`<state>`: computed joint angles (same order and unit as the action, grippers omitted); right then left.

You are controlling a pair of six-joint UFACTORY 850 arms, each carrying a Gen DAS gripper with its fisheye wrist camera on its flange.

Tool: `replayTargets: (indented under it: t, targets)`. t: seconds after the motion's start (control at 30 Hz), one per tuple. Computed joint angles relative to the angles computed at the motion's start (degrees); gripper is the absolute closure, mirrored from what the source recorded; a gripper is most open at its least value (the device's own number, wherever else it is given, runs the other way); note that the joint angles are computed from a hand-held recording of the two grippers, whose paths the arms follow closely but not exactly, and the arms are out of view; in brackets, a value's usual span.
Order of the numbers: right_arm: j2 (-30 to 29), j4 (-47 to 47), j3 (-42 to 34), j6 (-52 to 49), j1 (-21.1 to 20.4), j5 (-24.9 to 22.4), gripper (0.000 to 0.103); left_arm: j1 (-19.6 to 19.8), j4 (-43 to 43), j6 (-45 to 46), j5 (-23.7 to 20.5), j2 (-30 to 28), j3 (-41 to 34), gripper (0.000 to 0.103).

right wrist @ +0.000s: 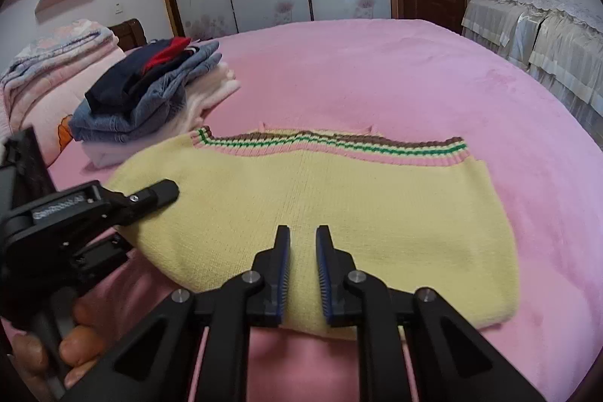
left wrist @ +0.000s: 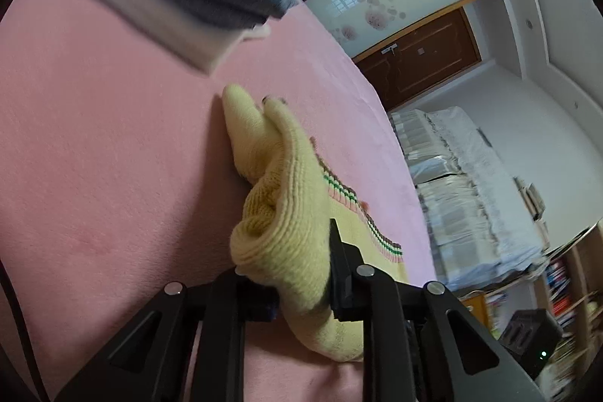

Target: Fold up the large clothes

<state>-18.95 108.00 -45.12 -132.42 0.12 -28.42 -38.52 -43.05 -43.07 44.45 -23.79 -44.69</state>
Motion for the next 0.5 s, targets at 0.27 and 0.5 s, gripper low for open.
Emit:
replayTargets:
  t: [0.27, 0.5]
  targets:
    - [-6.44, -12.43, -4.39, 16.05, -2.14, -3.69, 0.095, -3.46, -18.00, 32.46, -4.26, 1.09, -7.63, 0.094]
    - [-10.31, -22.81, -8.21, 31.47, -5.86, -12.38, 0.095, -4.51, -22.24, 54.40, -10.91, -2.88, -18.66, 0.095]
